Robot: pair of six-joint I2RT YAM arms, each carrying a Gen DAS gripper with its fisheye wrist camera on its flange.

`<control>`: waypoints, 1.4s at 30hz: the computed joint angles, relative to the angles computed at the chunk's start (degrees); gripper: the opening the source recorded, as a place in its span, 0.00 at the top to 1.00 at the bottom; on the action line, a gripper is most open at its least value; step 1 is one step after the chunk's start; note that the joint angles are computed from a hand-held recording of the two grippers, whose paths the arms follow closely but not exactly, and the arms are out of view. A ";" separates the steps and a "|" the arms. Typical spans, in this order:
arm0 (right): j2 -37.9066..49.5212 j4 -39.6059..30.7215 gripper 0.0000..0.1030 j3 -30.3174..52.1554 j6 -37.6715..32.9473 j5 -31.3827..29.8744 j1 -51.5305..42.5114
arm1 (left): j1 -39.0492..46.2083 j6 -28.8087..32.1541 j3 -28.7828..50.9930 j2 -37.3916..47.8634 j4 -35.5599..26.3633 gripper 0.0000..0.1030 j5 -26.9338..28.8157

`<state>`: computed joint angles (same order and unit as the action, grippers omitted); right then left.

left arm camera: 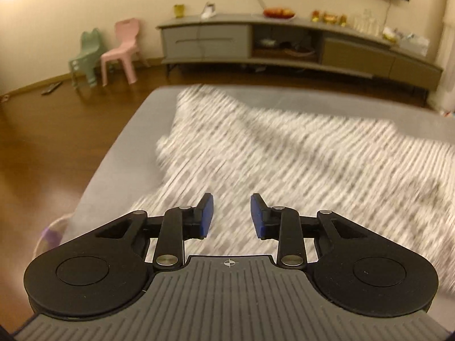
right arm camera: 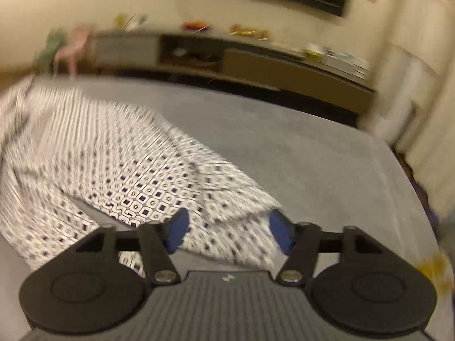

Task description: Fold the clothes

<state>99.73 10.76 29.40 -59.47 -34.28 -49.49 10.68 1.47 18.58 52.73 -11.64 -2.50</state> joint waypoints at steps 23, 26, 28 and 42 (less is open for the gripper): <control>3.26 -34.45 0.30 16.88 3.02 -8.24 -14.68 | 40.71 21.48 -8.75 4.41 8.72 0.44 24.17; -0.42 -30.61 0.22 6.63 -15.30 -5.37 -26.92 | 37.14 19.65 -9.53 6.18 12.76 0.44 21.32; -0.45 -26.65 0.21 1.53 -25.76 -2.82 -33.41 | 37.16 18.93 -9.51 6.88 13.26 0.44 21.96; -3.33 -54.43 0.99 11.34 -35.37 -7.81 -36.12 | 47.01 13.85 5.72 0.49 -8.84 1.00 40.50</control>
